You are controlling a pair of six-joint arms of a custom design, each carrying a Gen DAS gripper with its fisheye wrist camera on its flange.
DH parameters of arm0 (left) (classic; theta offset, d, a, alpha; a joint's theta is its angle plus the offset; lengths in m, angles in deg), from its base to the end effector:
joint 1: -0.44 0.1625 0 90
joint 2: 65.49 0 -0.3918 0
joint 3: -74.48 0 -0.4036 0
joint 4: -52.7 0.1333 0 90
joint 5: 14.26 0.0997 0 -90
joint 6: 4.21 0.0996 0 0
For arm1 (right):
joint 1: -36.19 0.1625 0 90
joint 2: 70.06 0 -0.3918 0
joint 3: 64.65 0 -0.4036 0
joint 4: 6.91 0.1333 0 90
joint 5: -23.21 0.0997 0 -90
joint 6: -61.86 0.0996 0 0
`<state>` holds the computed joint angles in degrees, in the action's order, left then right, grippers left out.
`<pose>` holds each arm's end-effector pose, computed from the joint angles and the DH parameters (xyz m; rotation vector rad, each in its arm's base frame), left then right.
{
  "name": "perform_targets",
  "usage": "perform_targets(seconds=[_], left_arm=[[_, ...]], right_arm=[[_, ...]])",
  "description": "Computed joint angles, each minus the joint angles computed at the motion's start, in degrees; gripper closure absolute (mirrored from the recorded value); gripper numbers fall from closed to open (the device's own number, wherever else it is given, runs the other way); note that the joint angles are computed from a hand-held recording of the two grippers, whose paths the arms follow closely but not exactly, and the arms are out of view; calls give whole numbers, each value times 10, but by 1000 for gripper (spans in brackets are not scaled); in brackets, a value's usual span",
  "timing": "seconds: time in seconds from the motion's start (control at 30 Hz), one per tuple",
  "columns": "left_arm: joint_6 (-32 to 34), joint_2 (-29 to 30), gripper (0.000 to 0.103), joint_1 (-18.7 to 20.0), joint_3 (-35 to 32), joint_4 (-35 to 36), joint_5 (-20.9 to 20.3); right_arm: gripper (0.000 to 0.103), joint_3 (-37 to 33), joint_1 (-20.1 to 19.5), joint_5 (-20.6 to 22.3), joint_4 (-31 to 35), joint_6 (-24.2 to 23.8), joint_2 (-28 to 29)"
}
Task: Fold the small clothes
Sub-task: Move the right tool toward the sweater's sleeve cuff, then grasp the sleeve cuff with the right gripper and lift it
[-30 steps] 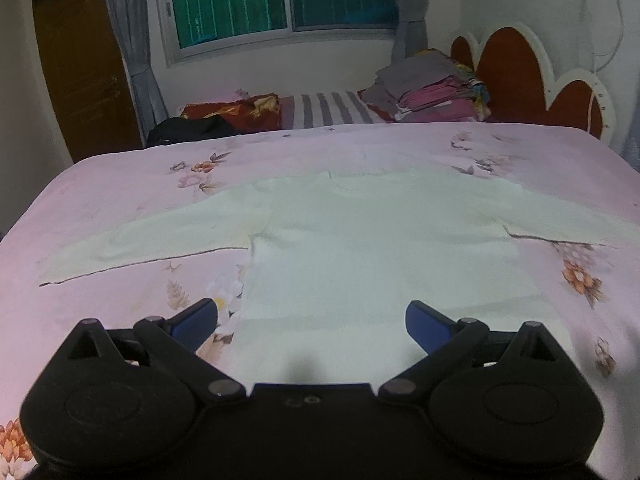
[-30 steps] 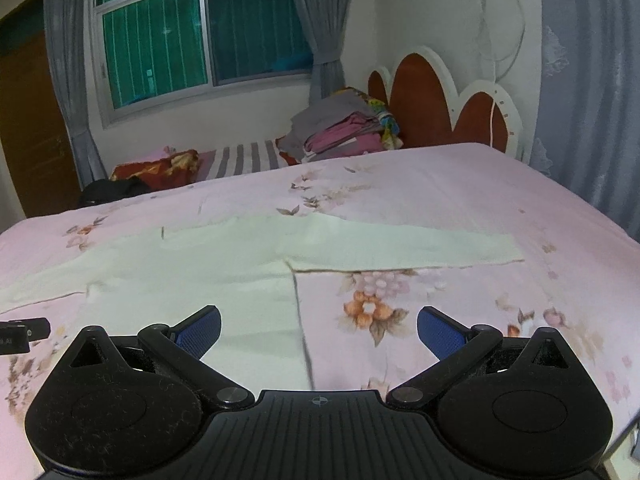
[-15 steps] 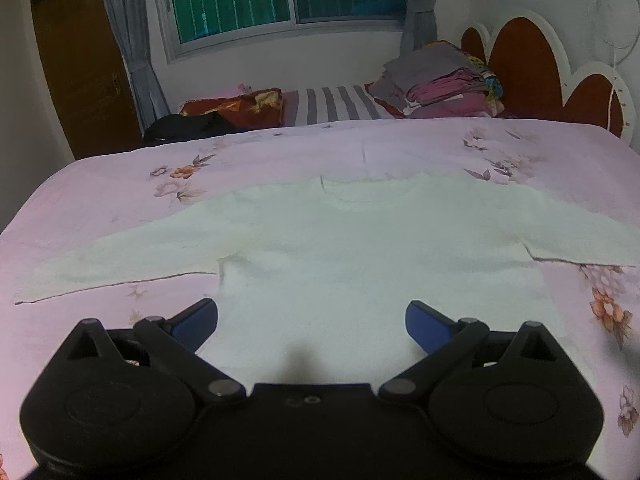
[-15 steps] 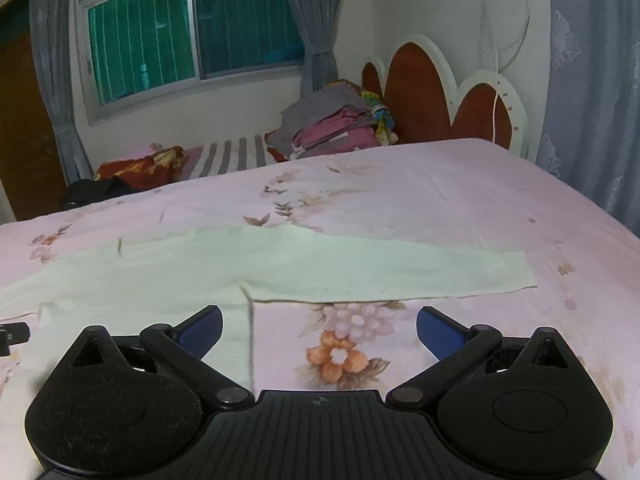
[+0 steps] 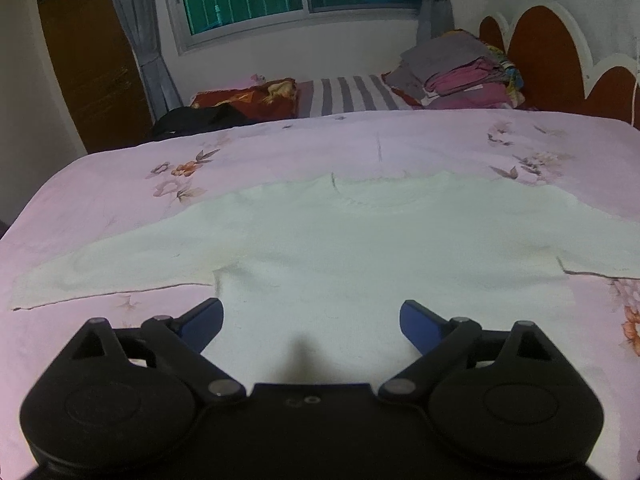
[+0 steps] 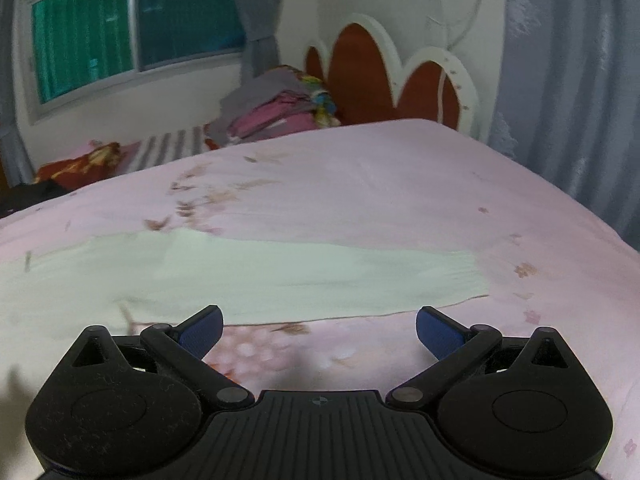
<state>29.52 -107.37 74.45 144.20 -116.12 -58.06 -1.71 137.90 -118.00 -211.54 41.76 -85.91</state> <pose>-0.0135 -0.7919 0.2696 0.4930 2.0748 -0.8470 0.2062 -0.7206 0.0422 -0.0649 -1.9950 1.2010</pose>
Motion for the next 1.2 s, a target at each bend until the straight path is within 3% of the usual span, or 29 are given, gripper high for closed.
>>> perform_targets(seconds=[0.07,0.5,0.7,0.83,0.87,0.9,0.93,1.0,1.2], left_arm=[[0,4,9,1,-7,3,3],[-3,30,20,11,-51,34,14],[2,37,20,14,-67,43,18],[2,39,20,16,-72,45,19],[-1,37,20,17,-71,50,13],[-5,34,20,18,-71,57,7],[-8,33,20,20,-72,62,4],[-11,32,22,21,-74,68,2],[-21,18,24,26,-71,90,-24]], right_arm=[[43,2,-8,-9,16,20,-8],[43,11,-73,-30,82,149,-44],[43,13,-99,-9,131,228,-61],[43,-8,-104,-13,122,221,-49],[57,-14,-104,-12,117,212,-44],[85,-17,-103,-9,110,200,-42],[96,-16,-104,-1,111,199,-43],[101,-10,-108,17,113,217,-48],[101,4,-99,21,52,187,-48]])
